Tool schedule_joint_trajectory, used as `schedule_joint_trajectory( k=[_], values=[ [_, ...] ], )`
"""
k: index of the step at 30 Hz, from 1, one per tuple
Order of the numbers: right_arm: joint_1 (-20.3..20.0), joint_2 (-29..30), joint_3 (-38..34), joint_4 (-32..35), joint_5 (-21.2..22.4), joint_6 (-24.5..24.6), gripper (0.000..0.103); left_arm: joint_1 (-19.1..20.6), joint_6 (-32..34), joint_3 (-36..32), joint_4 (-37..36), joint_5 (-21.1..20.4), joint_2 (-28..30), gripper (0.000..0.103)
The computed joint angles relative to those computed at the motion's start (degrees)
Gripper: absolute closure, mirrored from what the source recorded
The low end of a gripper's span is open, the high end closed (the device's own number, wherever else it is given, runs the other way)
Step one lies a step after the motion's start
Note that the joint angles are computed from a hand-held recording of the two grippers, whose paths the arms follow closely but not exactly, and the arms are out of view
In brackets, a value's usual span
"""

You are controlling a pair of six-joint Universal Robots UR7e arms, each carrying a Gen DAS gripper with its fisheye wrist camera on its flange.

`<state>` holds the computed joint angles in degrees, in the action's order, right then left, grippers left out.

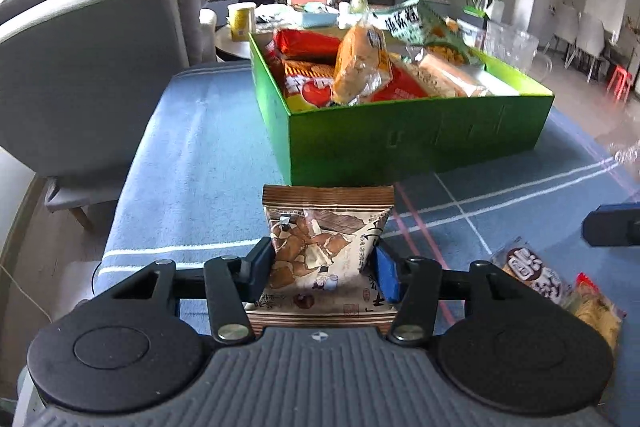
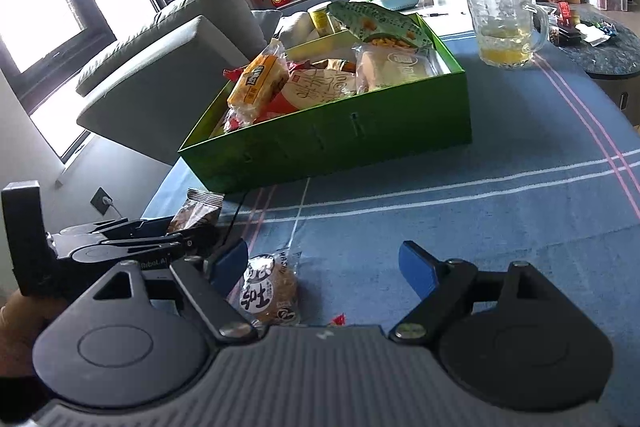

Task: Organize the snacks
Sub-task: 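Close the right gripper on the round bun pack while the left gripper holds the nut bag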

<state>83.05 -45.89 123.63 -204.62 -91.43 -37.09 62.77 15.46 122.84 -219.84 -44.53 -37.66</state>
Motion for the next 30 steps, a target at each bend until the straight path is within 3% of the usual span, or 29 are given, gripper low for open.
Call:
schedule_joint_trajectory(
  k=[19,30],
  values=[
    [1.52,2.5,-1.71,4.99,-2.37,-3.06,0.038,-3.1,-2.46,3.78,-6.53,2.46,-0.11,0.053],
    [3.46,6.22,-3.01,1.33,-5.96,-5.97,0.038,-2.9,-4.3,4.44,-6.73,1.48,-0.3,0.053]
  ],
)
